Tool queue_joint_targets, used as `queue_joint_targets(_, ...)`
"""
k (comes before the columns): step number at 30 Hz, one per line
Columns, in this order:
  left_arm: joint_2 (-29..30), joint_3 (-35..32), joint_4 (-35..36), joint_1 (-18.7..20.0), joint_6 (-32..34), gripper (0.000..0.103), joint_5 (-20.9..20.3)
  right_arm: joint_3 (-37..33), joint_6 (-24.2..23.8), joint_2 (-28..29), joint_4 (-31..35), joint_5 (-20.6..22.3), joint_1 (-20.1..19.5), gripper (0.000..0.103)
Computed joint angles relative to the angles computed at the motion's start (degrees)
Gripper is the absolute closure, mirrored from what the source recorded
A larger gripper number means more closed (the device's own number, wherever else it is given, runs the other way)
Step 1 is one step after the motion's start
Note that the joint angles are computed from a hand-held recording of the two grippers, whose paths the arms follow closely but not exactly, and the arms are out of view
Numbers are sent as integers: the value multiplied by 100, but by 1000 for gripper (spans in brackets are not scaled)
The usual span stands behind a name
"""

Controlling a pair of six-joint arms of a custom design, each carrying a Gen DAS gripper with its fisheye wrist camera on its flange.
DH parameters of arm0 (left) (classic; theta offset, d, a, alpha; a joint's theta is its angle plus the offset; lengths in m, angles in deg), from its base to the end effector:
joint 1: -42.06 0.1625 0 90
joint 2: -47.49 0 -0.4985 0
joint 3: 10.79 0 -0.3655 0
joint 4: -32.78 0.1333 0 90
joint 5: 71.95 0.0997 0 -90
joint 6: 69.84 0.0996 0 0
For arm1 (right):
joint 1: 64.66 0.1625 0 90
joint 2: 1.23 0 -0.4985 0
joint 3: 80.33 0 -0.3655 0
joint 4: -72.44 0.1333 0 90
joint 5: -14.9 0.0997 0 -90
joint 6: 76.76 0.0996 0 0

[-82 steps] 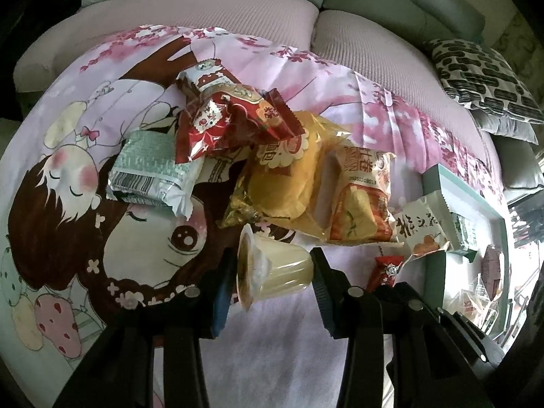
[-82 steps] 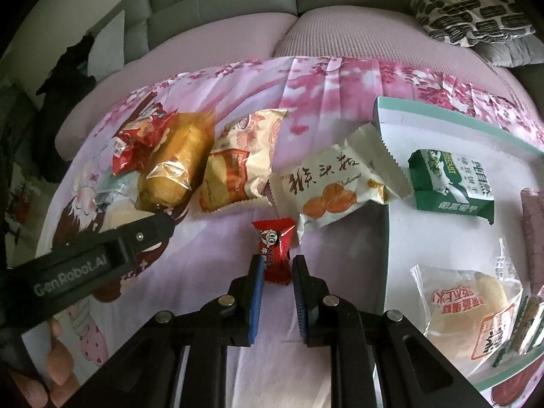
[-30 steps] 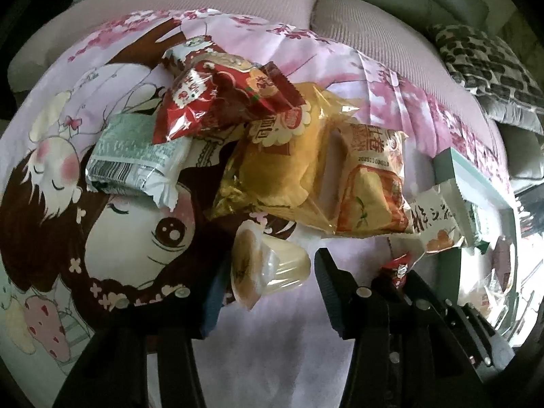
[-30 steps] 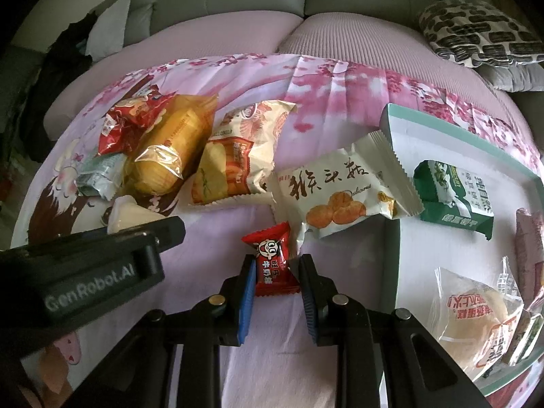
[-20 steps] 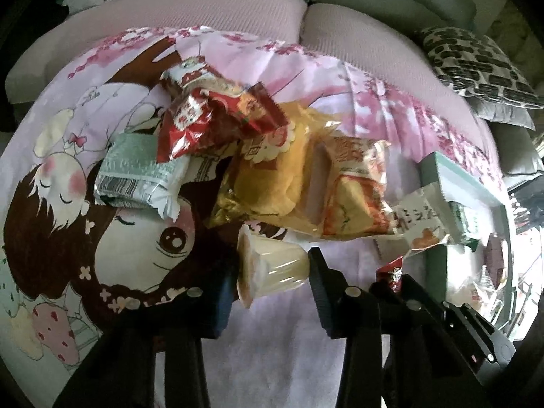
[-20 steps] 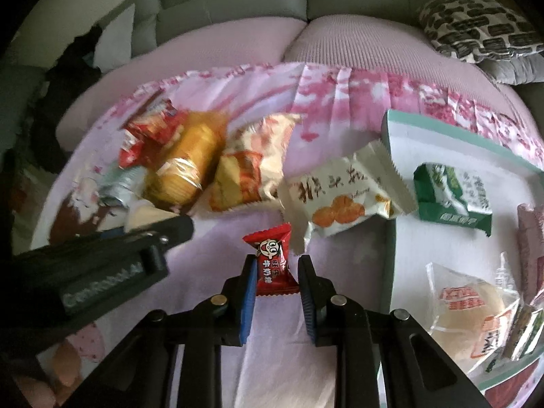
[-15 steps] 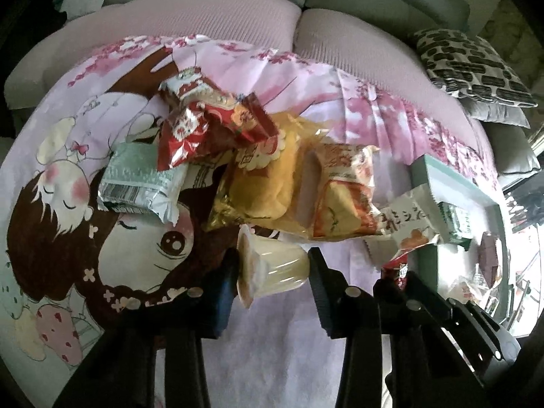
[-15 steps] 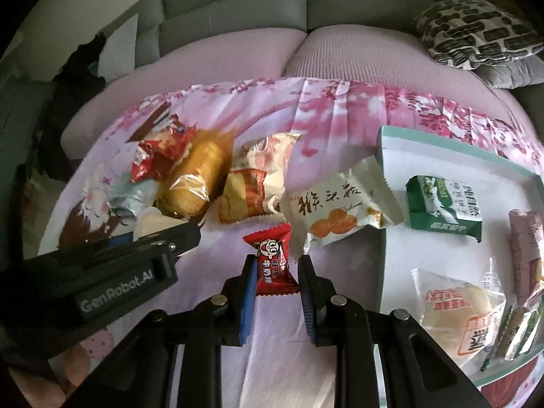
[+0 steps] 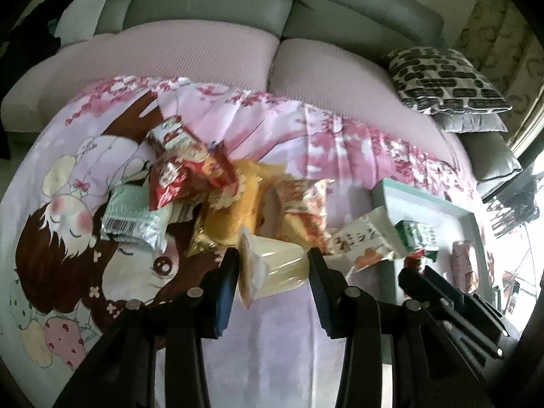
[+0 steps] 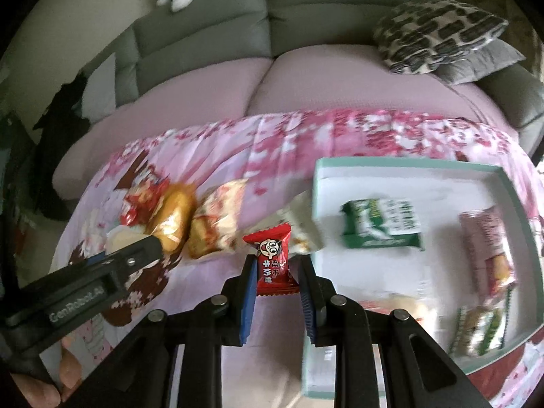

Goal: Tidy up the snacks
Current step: 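Carry the jelly cup and red candy over the white tray with both tools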

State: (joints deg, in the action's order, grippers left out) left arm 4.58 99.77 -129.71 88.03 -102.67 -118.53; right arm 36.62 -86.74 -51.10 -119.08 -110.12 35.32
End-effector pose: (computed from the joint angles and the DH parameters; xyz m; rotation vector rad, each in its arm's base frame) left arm -0.2786 -0.5785 0.1002 0.2027 2.4999 -0.7036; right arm 0.1776 -0.5698 0.1961 0.1874 -2.4377 0.7542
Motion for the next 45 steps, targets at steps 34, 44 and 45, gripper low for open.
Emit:
queue_joint_targets(34,1760,-1942,605,-547,1826,64,-846,422,874,-1204,-147,-231,-1054,77)
queue_joint_targets(44,1661,-1862,801,-568,1576,53,-714,398,875,-1164,-110,-328,-1007,75)
queue_joint_targets(45,1636,-1847,845,-564,1506,53,-673,389,865,-1151,-97,-357,-993,75)
